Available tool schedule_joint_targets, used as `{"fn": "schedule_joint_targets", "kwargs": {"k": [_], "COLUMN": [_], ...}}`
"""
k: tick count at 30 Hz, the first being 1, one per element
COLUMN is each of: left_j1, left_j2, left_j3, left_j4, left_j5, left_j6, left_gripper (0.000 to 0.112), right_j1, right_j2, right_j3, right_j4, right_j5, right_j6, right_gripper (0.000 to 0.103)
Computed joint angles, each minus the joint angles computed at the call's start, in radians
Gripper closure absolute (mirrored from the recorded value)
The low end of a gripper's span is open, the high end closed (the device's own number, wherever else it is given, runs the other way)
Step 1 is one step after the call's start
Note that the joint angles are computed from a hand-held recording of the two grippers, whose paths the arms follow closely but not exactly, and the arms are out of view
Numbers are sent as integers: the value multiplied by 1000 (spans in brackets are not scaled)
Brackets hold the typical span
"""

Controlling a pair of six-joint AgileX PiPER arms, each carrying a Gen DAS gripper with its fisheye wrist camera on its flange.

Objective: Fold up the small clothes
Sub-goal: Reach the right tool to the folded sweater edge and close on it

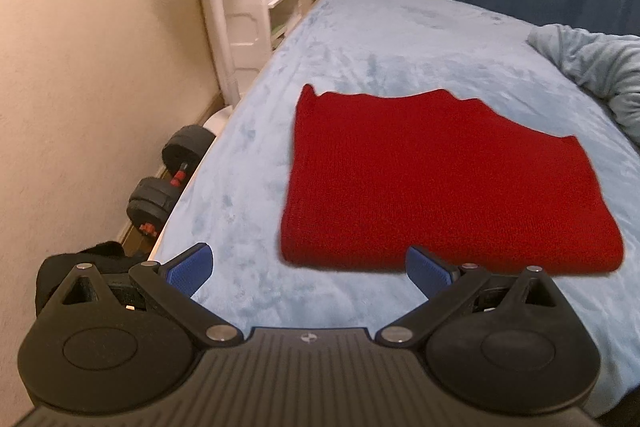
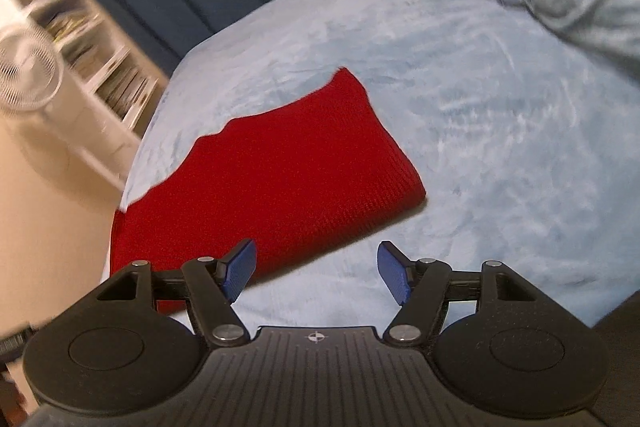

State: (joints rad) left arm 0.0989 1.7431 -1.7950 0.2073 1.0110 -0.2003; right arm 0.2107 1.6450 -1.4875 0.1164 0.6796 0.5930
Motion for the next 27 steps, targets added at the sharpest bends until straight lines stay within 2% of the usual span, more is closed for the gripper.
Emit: {"fn": "schedule_joint_targets", "kwargs": {"k": [8, 12, 14, 16, 17, 21, 24, 27], "left_j1": [63, 105, 117, 128, 132, 139, 136, 136], "left_j2": [193, 278, 304, 315, 322, 335, 343, 361], "left_j3": [-178, -268, -301, -307, -313, -309, -295, -297], "left_j4": [27, 30, 38, 38, 40, 41, 55, 72], "left_j5": [90, 138, 155, 154, 155, 159, 155, 158], "left_j6": [-67, -91, -95, -96, -95, -101, -96, -108], "left_gripper": [10, 10, 10, 10, 10, 10, 10, 10], "right_j1": [-89, -108, -108, -109, -111, -122, -120, -128], "right_j2": [223, 282, 312, 346, 366, 406, 381, 396], "right_j3": [-109, -135, -169, -212, -233, -229, -166, -196], "right_j4": [118, 101, 97, 110, 132, 210, 239, 245], "right_j5": [-4, -62, -81, -69, -55, -50, -113, -94], "right_j6": [45, 191, 205, 199, 186, 171, 156, 170], "right_gripper": [33, 33, 32, 30, 24, 25, 24, 23]}}
